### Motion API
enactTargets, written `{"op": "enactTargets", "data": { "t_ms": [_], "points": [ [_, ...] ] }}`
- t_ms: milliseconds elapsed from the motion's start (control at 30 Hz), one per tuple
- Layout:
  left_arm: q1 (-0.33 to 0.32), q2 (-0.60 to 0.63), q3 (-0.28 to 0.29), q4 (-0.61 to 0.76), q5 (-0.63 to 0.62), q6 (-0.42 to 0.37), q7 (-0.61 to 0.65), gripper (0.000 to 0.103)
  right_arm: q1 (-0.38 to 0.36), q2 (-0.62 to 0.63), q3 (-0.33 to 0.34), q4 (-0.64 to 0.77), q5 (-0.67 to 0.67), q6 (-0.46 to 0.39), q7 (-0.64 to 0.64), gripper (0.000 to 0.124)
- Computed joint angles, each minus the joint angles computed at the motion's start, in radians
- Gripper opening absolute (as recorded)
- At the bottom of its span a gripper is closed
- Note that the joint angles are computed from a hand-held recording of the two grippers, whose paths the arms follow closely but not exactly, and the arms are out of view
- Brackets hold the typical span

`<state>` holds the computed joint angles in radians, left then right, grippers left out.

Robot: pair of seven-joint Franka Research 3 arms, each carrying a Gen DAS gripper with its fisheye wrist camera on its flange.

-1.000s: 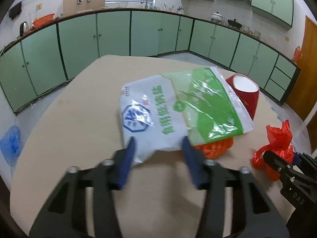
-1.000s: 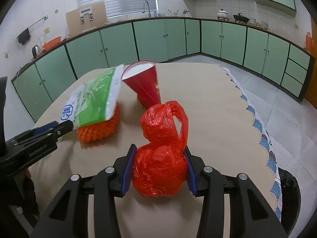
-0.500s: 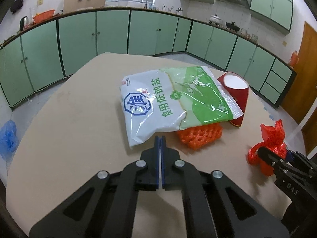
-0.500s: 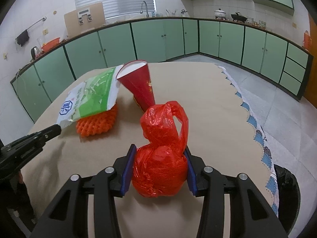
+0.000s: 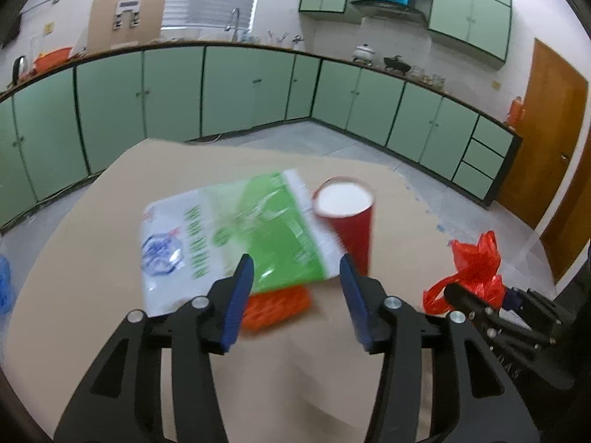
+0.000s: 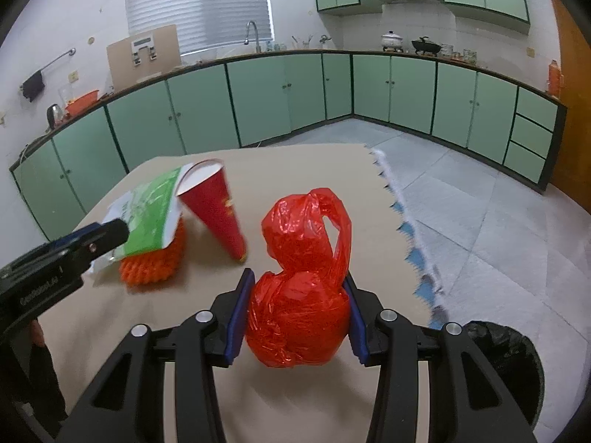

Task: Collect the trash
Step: 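Grasp the red paper cup with the left tool while the right tool holds the red bag, then carry the red cup and red bag over the black bin with both tools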

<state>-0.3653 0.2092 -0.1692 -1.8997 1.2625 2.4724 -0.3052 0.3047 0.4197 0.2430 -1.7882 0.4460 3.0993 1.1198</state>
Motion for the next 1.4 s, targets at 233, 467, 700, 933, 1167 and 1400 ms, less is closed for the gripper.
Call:
{"op": "enactTargets", "data": {
  "t_ms": [233,467,700,933,1167,1400],
  "points": [
    [-0.022,0.124,0.028,0.168,-0.016,0.006,0.076,0.059,-0.016,0.035,-0.017,0.069,-0.009,-0.008,-0.002,0.045],
    [-0.053,0.241,0.072,0.325,-0.131,-0.032,0.203,0.071,-0.056,0.071,0.008,0.122,0.009,-0.012,-0.026,0.045],
    [-0.069,0.292,0.104,0.382,-0.23,-0.039,0.275,0.076,-0.078,0.101,0.024,0.155,0.034,-0.036,-0.051,0.045],
    [-0.075,0.32,0.119,0.394,-0.288,-0.018,0.313,0.039,-0.068,0.119,0.016,0.179,0.043,-0.064,-0.062,0.045],
    [-0.091,0.293,0.14,0.338,-0.243,0.033,0.258,0.024,-0.053,0.12,0.01,0.175,0.043,-0.069,-0.074,0.045],
    [-0.096,0.213,0.14,0.227,-0.121,0.082,0.118,0.024,-0.052,0.12,0.012,0.176,0.048,-0.071,-0.083,0.045]
  ]
}}
